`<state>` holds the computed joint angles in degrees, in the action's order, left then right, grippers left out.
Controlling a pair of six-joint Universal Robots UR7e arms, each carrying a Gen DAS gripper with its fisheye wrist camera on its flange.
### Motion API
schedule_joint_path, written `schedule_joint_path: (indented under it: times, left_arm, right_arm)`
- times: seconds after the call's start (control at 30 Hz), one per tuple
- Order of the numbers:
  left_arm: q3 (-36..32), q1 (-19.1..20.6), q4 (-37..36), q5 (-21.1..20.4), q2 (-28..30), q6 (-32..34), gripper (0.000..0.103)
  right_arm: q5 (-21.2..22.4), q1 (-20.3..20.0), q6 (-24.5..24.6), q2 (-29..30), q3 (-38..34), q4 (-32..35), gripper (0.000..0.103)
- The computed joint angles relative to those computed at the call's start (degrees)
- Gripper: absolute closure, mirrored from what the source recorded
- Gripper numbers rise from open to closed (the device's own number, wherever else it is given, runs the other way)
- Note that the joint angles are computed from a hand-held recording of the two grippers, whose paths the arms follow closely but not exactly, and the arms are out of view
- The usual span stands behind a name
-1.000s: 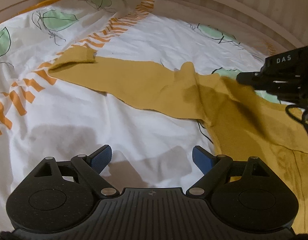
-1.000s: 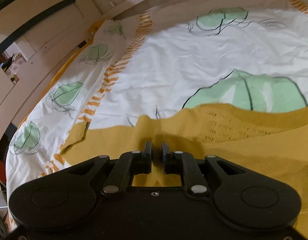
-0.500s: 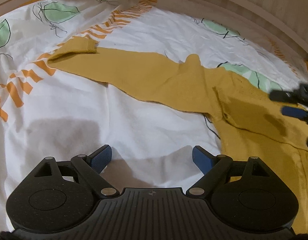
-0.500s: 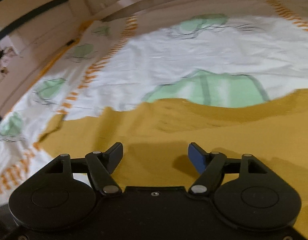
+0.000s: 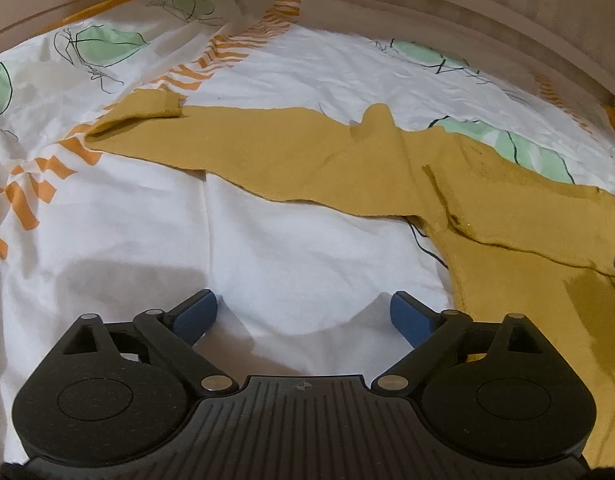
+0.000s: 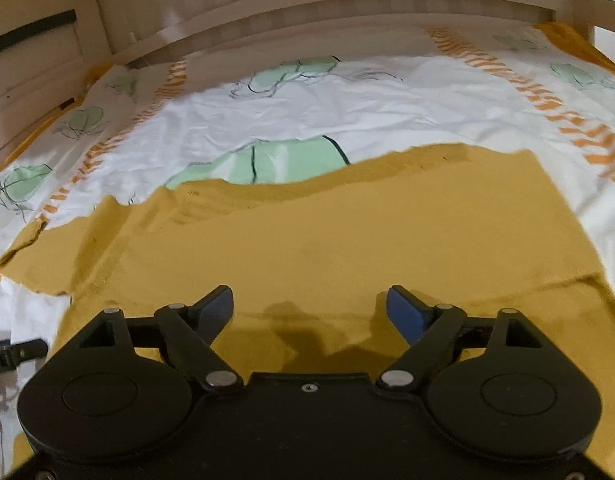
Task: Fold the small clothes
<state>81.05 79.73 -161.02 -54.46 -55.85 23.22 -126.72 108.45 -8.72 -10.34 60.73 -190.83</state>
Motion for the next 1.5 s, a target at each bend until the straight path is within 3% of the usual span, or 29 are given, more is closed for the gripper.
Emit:
schedule_joint_path:
  times: [0.2,0.27,0.37,0.53,0.73,0.9,1.03,1.27,1.4,1.5]
  left_arm:
    - [-0.2,0.1,0.0,0.0,0.3,1.5,0.004]
    - [-0.8,0.1,1.7,-0.4,0.1,1.6,0.005]
    - [-0.9,0.1,0.6,0.0,-0.4,0.5,0.015]
    - [-3.6,-0.4,-3.7,2.2,0.5,3.9,0.015]
    - [-12.9,0.2,-11.5,5.3,5.9,16.2,0.015]
    - [-23.7,1.8,-18.9,7.5,13.2,33.2,0.015]
    - [-31.6,3.2,-20.1,7.4,18.1,40.7,0.015]
    - [-40.8,4.6,-17.6,7.6,23.8,47.4,0.015]
    - [-46.1,4.9,-14.0,7.4,26.3,45.3,0.017]
    - [-50.6,5.1,-8.2,7.3,28.0,41.3,0.029]
  right_arm:
    - [-0.1,0.1,-2.8,-2.1,5.2,-3.5,0.016]
    - [0.7,0.1,-3.0,-2.4,6.4,-4.5,0.015]
    - [1.7,0.1,-3.5,-2.5,7.7,-6.1,0.015]
    - [2.7,-0.1,-5.2,-1.8,8.3,-8.4,0.010]
    - [2.6,0.0,-7.7,-0.4,7.5,-9.8,0.003]
    - [1.4,0.1,-8.8,0.4,6.7,-8.9,0.000]
    - [-0.3,0.4,-9.6,1.1,5.4,-7.5,0.000]
    - [-0.8,0.5,-10.1,1.5,5.1,-7.5,0.000]
    - [-0.9,0.5,-10.2,1.5,5.1,-7.5,0.000]
    - [-0.8,0.5,-10.3,1.5,5.2,-7.7,0.000]
